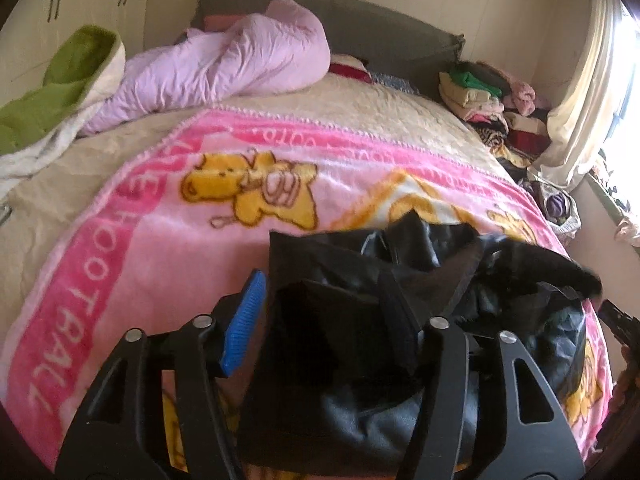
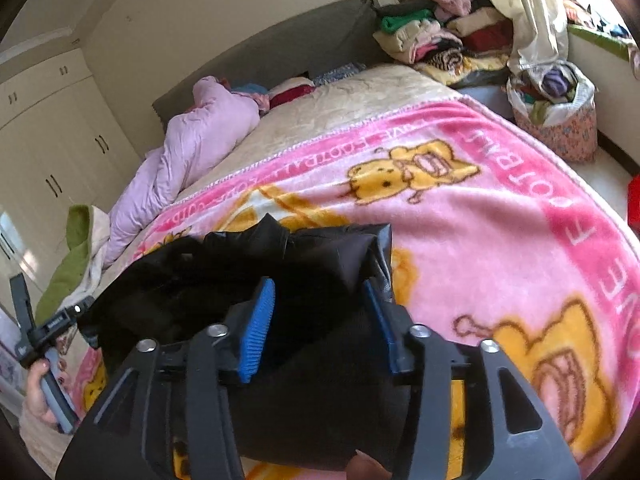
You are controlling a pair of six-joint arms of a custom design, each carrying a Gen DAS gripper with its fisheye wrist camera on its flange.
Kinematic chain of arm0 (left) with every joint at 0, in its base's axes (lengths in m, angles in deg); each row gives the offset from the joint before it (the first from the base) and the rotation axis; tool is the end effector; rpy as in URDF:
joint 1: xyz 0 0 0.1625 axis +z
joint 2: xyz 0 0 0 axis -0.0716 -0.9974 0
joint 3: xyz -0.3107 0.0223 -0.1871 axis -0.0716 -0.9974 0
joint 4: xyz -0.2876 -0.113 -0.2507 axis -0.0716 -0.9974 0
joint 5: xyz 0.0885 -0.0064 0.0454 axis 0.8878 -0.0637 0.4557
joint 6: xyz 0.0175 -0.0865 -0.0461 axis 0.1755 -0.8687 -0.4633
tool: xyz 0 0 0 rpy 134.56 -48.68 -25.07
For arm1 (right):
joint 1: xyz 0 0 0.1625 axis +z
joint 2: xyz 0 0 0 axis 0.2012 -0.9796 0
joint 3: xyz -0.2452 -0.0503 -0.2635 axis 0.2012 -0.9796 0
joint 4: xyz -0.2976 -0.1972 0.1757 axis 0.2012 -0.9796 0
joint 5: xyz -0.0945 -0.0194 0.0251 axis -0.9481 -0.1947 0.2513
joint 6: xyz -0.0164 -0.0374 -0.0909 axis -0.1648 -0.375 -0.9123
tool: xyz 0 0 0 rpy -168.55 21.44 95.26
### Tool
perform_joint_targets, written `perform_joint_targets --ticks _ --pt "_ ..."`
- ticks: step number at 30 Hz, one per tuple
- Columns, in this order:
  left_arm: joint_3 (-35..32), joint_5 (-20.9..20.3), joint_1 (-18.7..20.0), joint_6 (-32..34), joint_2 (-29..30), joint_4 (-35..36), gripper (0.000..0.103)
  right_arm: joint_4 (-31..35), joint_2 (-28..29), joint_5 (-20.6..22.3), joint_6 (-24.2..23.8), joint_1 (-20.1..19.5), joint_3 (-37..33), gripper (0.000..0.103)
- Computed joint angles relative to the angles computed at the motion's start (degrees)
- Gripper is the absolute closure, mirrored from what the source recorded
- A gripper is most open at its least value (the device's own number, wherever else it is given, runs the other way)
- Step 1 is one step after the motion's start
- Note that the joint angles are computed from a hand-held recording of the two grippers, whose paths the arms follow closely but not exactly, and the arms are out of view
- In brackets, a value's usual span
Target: Fold large clothes
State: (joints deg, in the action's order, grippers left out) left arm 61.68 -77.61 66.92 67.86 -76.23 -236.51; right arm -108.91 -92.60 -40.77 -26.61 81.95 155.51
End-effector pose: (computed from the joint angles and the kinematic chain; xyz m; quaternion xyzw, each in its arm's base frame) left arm -0.1447 -0.7243 0.2653 0.1035 0.8656 -0.4076 0.2718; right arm 0.1397 -0.6816 0.2508 0.0494 -0.8524 0.4762 0.2102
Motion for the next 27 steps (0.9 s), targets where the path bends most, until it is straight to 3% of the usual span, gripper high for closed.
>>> perform_joint_targets --ticks 3,8,15,18,20,22,23,27 --pt "0.8 1.5 -0.3 2.5 -0.1 -4.4 0.044 -2.0 0.4 -0.7 -2.8 0.2 0.1 0.04" --pt "3.3 2.4 0.4 5.6 -0.8 -8.0 0.043 -3.8 3.5 -6.1 -9.5 1.0 -3.2 0.036" --pt "-2.6 0.1 3.3 4.7 2.8 2.7 0.048 3.9 12.4 -12.5 -18.0 0.9 -17.3 0.036" --pt "-6.6 -1.7 4.2 5.1 5.3 6.8 0.05 8.5 15.9 -13.4 -19.1 0.5 -23.6 0.037" --pt "-8.6 -2.9 4.4 6.1 6.5 7.9 0.067 13.0 17.0 -11.9 -17.5 -0.2 -26.9 0.038" --pt "-10.3 -2.5 4.6 7.2 7.9 7.8 0.089 13.4 18.5 -13.3 -17.0 -0.3 -29.4 0.07" --pt "-10.6 -2.8 4.6 7.5 8.1 7.5 0.092 13.5 18.5 -13.3 -16.1 -0.2 -29.4 0.09" --pt "-7.7 -5.8 4.3 8.7 5.8 0.6 0.098 7.3 13.2 -5.2 -13.0 -0.8 -22.8 0.095"
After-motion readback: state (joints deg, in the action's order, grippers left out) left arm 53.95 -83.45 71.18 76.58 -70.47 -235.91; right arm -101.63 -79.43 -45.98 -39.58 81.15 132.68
